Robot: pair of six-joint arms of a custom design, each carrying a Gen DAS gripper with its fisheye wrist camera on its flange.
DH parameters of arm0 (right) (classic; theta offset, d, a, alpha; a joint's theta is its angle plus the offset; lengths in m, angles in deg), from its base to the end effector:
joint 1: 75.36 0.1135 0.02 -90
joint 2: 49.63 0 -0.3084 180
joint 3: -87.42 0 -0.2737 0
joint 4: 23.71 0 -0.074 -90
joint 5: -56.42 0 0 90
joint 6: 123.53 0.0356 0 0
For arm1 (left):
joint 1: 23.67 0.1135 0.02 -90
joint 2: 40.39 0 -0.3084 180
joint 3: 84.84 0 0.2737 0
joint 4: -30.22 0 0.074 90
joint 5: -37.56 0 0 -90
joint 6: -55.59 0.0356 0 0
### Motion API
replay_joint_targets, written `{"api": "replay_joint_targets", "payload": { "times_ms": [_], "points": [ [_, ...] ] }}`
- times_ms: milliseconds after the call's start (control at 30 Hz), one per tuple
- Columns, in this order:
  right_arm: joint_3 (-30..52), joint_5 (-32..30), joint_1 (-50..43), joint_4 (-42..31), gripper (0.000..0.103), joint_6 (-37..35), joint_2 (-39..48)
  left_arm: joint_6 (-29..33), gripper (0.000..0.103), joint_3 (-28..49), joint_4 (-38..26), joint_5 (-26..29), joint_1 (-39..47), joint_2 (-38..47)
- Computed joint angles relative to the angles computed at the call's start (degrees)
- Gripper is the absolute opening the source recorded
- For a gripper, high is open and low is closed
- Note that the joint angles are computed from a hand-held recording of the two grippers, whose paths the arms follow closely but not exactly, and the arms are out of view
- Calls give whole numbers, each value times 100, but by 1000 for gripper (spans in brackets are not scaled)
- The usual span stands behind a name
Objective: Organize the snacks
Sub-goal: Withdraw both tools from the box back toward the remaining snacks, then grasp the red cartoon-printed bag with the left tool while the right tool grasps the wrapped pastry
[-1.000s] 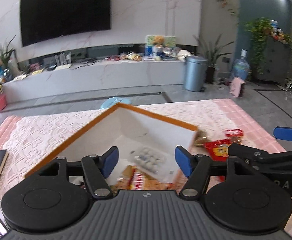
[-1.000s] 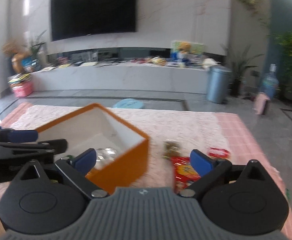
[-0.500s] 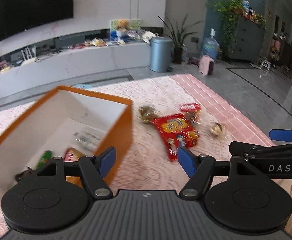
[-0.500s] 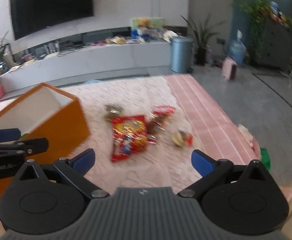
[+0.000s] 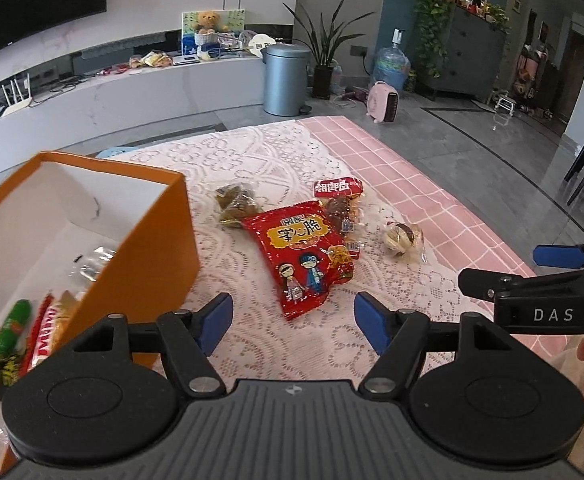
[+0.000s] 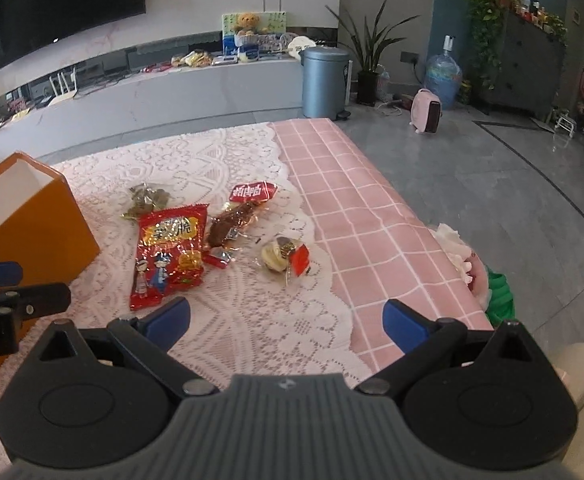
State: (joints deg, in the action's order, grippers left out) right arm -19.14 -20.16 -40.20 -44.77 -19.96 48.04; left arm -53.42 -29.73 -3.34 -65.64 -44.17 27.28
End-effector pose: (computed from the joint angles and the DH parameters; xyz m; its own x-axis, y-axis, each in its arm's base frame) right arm 0.3213 0.2162 0.2296 -0.6649 -0.1892 -0.7226 -0.2784 0.9604 0.0047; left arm 0.2326 -0.0783 0.2609 -0.7011 -0.0764 -0.7090 -0.0377 0.9968 -0.0702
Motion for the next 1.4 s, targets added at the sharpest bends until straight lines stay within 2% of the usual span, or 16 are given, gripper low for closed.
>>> {"api": "replay_joint_targets", "payload": {
  "times_ms": [300,400,500,767,900,1033,1100,1200,1400],
  "points": [
    [598,-510,-244,48,98,-193,707,47,77,31,599,448,309,567],
    [850,-555,-278,133,91,-296,1005,-162,77,87,841,522,384,801],
    [1150,-466,-293,118,91,-549,1337,-310,80,144,1132,446,378,1057],
    [1420,-274,-322,601,91,-1327,1970,-829,87,741,1037,347,451,2010],
    [1517,-589,-455,748,91,-1156,2160,-1129,88,966,977,542,543,2384],
    [1582,-656,-517,863,90,-1046,2297,-1341,89,1172,831,324,473,2672],
    [1624,-677,-513,884,80,-1058,2362,-1408,91,1275,719,297,491,2780],
    [1710,-703,-485,876,77,-1153,2468,-1492,95,1342,640,363,532,2871],
    [1930,-655,-480,602,58,-1119,2648,-1546,99,1381,697,288,509,3001]
  ]
}}
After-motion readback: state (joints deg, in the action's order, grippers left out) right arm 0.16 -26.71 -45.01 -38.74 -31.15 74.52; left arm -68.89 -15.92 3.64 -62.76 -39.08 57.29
